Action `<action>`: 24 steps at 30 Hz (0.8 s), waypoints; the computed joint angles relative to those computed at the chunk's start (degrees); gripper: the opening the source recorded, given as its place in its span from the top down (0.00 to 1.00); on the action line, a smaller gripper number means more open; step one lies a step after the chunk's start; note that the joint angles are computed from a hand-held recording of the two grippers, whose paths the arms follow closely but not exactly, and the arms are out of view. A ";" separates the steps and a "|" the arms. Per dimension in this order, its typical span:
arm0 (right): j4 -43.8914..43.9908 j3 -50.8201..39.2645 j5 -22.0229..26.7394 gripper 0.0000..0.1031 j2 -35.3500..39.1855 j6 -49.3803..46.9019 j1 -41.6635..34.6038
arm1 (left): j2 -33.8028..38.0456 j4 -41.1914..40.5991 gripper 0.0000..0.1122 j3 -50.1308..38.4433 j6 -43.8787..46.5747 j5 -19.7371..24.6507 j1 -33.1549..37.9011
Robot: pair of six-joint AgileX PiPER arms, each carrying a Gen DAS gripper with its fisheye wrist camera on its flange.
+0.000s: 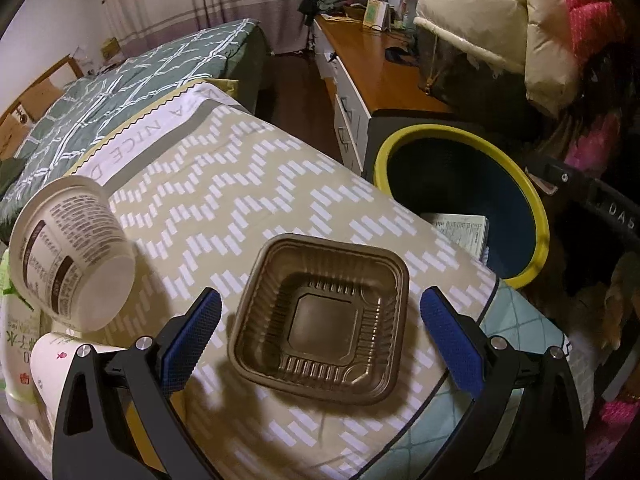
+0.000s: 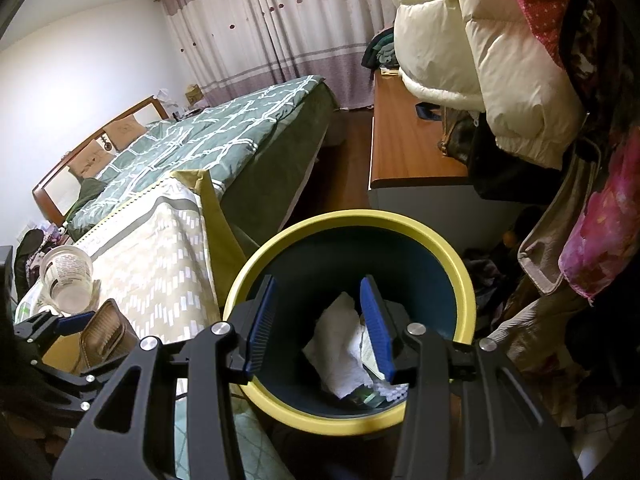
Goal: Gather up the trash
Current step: 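Grasp the brown plastic tray with the left gripper and lift it, then carry the brown tray over the bin and open the left gripper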
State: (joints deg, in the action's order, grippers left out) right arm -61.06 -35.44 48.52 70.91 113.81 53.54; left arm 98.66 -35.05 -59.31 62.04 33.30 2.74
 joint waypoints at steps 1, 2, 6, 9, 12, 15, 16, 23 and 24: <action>-0.15 0.23 0.01 0.60 -0.33 0.25 0.13 | 0.06 -0.40 0.17 0.02 0.37 0.03 0.08; -0.34 0.48 0.15 0.60 -0.63 0.61 0.41 | 0.11 -0.48 0.24 -0.01 0.38 0.07 0.11; -0.25 1.63 0.67 0.60 -2.02 1.37 1.66 | -0.09 -1.03 0.34 -0.24 0.51 1.22 0.34; 0.26 2.22 2.50 0.60 -3.74 1.38 3.08 | -1.14 -1.08 0.36 0.36 0.21 1.36 -0.27; 0.55 2.75 5.06 0.60 -5.70 1.45 4.75 | -2.32 -0.52 0.37 0.96 -1.10 1.03 -1.66; 0.99 3.55 7.84 0.60 -7.98 1.39 6.33 | -3.23 -0.43 0.37 1.10 -2.26 1.12 -3.10; 1.16 3.89 8.48 0.60 -8.79 1.38 6.71 | -3.49 -0.21 0.38 1.03 -3.02 1.05 -3.81; 2.95 6.54 14.75 0.60 -15.06 0.90 9.48 | -3.78 1.34 0.38 -0.94 -8.20 0.93 -10.05; 3.20 6.93 15.19 0.60 -15.88 0.56 9.43 | -3.40 1.81 0.38 -1.67 -9.48 0.91 -11.49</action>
State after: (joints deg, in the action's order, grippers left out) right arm -57.86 -28.50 63.71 55.03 114.38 62.97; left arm 95.26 -33.24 -60.99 52.56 34.21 -8.75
